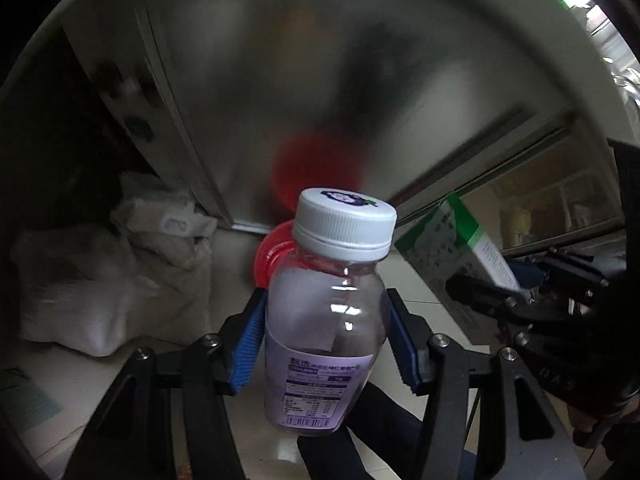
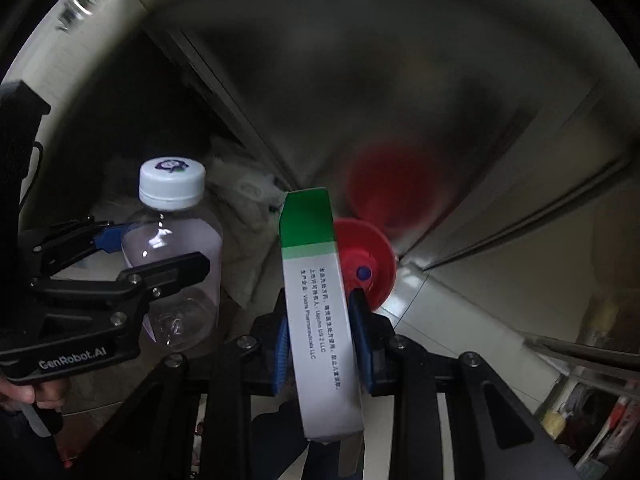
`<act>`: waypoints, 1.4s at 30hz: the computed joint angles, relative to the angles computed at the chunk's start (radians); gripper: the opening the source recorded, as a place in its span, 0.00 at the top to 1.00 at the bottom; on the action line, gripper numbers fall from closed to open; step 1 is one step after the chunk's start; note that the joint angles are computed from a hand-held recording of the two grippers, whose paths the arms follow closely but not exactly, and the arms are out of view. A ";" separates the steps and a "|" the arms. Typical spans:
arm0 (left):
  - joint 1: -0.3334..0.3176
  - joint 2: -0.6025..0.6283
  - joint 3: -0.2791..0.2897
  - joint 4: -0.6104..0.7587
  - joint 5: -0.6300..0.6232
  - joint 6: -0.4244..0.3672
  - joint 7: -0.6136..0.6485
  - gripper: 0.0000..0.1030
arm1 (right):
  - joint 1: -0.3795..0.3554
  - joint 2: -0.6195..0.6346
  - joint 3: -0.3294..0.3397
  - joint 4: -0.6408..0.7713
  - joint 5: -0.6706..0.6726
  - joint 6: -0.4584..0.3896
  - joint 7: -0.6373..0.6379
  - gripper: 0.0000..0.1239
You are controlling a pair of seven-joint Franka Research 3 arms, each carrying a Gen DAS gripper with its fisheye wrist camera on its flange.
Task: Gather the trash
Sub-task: 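Carry the box and bottle down toward the red basin, then open both grippers to drop the box and bottle into the red basin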
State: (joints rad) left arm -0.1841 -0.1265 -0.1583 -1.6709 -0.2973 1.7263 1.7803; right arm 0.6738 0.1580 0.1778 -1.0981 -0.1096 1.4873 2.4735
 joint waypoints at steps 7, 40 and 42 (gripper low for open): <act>-0.015 0.014 -0.018 -0.274 0.026 0.255 0.015 0.47 | -0.061 -0.105 0.008 -0.420 0.058 0.293 -0.043 0.79; 0.024 0.212 -0.082 -0.451 -0.003 0.535 0.105 0.28 | -0.101 -0.053 -0.013 -0.832 0.034 0.717 -0.104 0.32; 0.021 0.172 -0.073 -0.447 -0.001 0.498 0.114 0.28 | -0.099 -0.071 -0.007 -0.815 0.015 0.685 -0.094 0.29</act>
